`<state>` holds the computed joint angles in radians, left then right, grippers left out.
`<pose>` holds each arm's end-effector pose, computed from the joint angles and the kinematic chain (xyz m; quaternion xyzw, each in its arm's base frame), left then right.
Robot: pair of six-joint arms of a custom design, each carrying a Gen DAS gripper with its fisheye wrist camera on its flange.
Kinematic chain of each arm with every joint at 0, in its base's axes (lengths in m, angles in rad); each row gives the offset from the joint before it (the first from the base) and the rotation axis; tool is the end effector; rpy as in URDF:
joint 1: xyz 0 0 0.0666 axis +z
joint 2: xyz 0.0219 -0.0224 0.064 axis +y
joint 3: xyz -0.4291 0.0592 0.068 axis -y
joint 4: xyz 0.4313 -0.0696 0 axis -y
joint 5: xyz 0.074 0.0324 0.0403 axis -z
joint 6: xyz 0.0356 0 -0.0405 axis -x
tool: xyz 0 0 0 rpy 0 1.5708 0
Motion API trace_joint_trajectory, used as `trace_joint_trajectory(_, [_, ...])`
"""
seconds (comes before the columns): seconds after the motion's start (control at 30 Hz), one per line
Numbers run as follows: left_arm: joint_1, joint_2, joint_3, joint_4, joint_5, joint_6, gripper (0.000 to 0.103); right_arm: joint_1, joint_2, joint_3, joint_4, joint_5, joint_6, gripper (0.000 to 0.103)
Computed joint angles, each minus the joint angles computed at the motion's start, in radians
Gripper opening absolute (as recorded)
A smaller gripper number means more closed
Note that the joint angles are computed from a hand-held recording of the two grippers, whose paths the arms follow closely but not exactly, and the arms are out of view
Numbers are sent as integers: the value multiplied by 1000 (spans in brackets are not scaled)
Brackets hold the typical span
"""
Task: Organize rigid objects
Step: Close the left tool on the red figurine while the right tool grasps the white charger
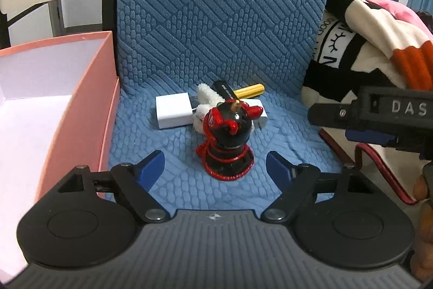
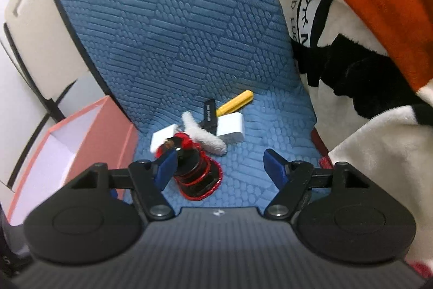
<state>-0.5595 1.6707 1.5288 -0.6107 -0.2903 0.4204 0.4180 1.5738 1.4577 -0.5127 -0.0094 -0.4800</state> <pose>0.5460 -0.3304 0.4157 0.0057 0.9096 -0.0681 0.4097 0.5558 0.2468 0.4449 0.0255 0.8907 0.2007 0.4070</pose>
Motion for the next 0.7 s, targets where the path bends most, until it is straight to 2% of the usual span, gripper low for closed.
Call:
trace_joint_trajectory(0.3, [18, 65, 55, -1, 23, -1, 86, -19, 111, 124, -66, -69, 6, 69])
trace_joint_trajectory(0.43, [28, 83, 70, -9, 46, -7, 79, -26, 171, 200, -114, -104, -11, 65])
trace_joint_trajectory(0.7, [47, 125, 110, -15, 108, -1, 76, -42, 275, 335, -200, -102, -5, 60])
